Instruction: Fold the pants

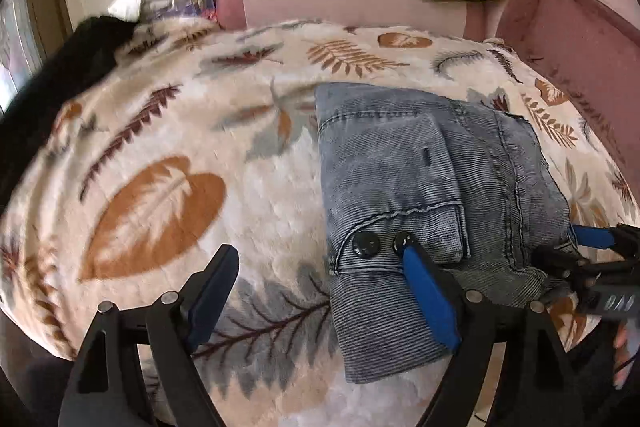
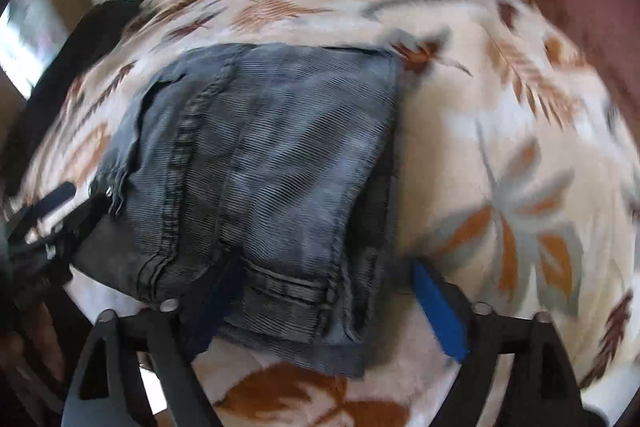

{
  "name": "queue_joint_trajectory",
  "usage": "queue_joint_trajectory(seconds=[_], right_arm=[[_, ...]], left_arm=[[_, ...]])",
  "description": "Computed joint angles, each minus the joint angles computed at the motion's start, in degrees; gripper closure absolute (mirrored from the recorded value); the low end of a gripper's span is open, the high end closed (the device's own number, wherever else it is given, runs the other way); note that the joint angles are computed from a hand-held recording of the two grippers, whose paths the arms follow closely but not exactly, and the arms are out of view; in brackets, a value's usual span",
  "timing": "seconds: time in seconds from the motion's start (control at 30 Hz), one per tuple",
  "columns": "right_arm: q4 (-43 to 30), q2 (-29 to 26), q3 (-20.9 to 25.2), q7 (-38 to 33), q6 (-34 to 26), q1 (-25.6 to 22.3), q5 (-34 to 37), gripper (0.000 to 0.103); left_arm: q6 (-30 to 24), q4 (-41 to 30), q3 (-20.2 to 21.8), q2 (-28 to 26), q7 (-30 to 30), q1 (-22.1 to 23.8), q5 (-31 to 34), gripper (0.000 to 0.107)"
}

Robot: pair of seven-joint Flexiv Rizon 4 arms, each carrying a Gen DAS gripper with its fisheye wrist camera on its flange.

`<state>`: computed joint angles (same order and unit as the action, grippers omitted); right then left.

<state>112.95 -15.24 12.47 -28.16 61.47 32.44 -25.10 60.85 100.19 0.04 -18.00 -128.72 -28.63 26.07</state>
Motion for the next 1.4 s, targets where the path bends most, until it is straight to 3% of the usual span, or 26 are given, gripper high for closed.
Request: queue_joint_trajectory(seconds=[0.13, 0.3, 0.47, 0.7, 0.83, 0.87, 0.9, 0.93, 0.97, 1.07, 1.17, 1.23, 1.3, 1.4], right_arm=[[3.55, 3.27, -0.76, 2.91, 4.87, -0.17, -1.91, 0.013], [6.07, 3.45, 4.10, -2.68, 14.79, -4.32, 13.85, 0.013], [7.43, 2.83, 5.80, -3.74, 19.65, -5.57, 22.64, 0.013], [8.18, 5.05, 4.69, -3.73, 23.46, -4.08, 22.41, 0.013], [4.79, 2.99, 9.94, -10.95, 29.02, -6.62, 26.38, 0.012], [3.94, 1.66, 10.90, -12.44, 29.29, -7.11, 26.73, 0.011], [2.61, 0.42, 11.41, -14.20, 26.24, -7.38, 27.50, 0.006], [0.90, -1.73, 12.49, -14.02, 20.44, -8.55, 27.10, 0.006], [0.14, -2.81, 12.34, -15.60, 18.37, -8.13, 30.17, 0.007], [-0.17, -1.51, 12.62, -16.47, 18.38, -8.37, 31.06, 0.006], [-0.04, 0.16, 10.02, -15.72, 17.66, -6.65, 31.32, 0.006], [-0.24, 0.77, 9.11, -16.03, 18.06, -6.28, 31.46, 0.006], [-0.86, 1.12, 7.34, -15.76, 17.60, -5.69, 30.17, 0.006], [-2.15, 1.45, 4.16, -12.29, 15.72, -4.24, 27.02, 0.006]], left_arm=[[0.23, 0.91, -1.16, 0.94, 1.68, 1.59, -4.09, 0.022], [-0.77, 1.43, -1.26, 1.52, 1.90, 1.90, -5.54, 0.022], [-1.19, 1.62, -1.46, 1.84, 2.57, 1.99, -5.56, 0.022], [0.10, 2.78, -1.62, 2.36, 2.21, 2.86, -7.38, 0.022], [0.07, 2.92, -2.23, 1.46, 3.53, 3.66, -9.27, 0.022], [0.11, 2.88, -2.35, 1.11, 4.18, 3.76, -9.72, 0.022], [0.55, 2.95, -2.15, 1.02, 4.04, 3.61, -9.71, 0.022], [0.79, 3.08, -2.08, 1.14, 4.02, 3.59, -10.11, 0.022], [1.63, 3.77, -2.59, 1.48, 5.10, 4.17, -11.69, 0.022], [7.22, 6.84, -2.86, 2.86, 6.84, 5.33, -14.25, 0.022], [11.60, 10.17, -5.81, 2.63, 11.01, 9.14, -23.91, 0.022], [14.31, 13.64, -11.71, 2.07, 19.62, 13.88, -37.54, 0.022], [15.20, 14.70, -14.87, 1.13, 24.91, 15.92, -45.60, 0.022], [14.73, 13.97, -14.45, -0.14, 27.58, 14.68, -49.07, 0.022]])
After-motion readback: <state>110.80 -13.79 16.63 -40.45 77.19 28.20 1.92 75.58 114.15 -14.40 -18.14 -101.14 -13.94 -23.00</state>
